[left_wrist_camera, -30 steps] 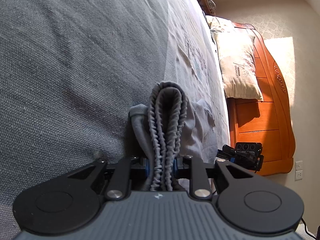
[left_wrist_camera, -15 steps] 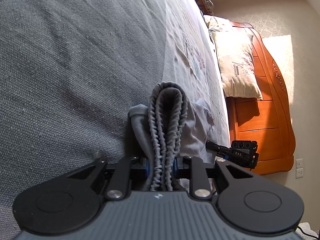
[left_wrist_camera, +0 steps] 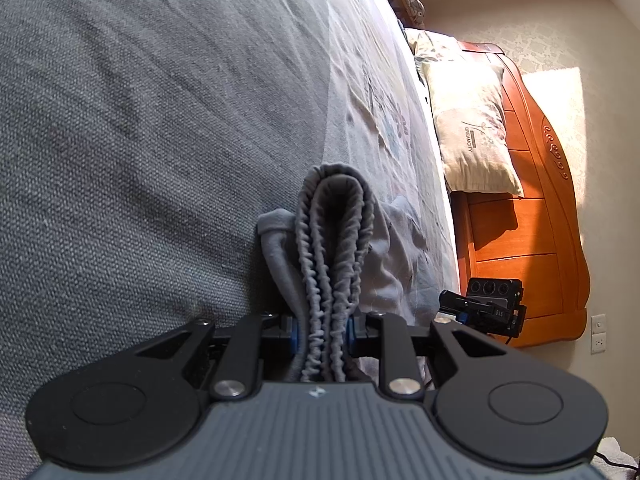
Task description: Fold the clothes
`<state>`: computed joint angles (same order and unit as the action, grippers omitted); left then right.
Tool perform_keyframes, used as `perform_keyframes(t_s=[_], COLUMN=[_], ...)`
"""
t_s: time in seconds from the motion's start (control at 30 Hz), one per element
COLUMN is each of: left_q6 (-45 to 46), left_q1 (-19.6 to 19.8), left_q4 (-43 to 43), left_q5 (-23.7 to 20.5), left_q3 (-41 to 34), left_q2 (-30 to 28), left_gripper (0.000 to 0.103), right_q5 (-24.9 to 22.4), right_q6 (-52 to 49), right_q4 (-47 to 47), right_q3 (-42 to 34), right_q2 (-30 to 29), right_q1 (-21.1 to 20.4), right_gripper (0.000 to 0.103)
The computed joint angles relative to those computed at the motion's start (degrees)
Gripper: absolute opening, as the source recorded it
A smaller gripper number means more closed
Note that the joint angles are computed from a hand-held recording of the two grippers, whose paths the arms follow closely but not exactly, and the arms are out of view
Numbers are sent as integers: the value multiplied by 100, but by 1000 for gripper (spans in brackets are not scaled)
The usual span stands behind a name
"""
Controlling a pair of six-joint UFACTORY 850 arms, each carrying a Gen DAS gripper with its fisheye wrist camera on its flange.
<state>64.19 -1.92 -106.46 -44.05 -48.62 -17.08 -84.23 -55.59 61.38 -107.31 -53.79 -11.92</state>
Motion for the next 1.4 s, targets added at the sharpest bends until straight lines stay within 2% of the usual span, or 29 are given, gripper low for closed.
perform_keyframes(t_s=[0.1,0.23,0.27,0.33,0.37,0.43,0.57,1.13,1.4], left_q6=[46,78,73,94,131,178,173,308,926], left_q1=[0,7,11,6,1,-17,-31,-70,-249], left_q4=[-31,-40,-27,-30,-54,-92,-107,-348,-1097], left_q5=[-5,-18,-20,-18,-13,36,98,209,523], left_q3=[6,2,-5,-28,-18,4,12,139,322], left_q2=[-4,-18,-24,-40,-32,-6,16,100,266], left_gripper=[24,24,24,24,24,24,24,24,24], right_q5=[-20,-83,-50,410,483,396,746,838,1016], right_q6=[-97,-434,-483,-642,-616,-432,-496,17,22], right_q4=[15,153,213,-69,-106,-23,-145,-94,17], right_q3=[5,186,237,343,333,219,406,449,657], right_q2=[60,108,112,216,194,42,219,237,364], right_q1=[75,12,-13,0,-5,-38,54,98,97], right_gripper=[75,75,69,37,8,8,8,8,8])
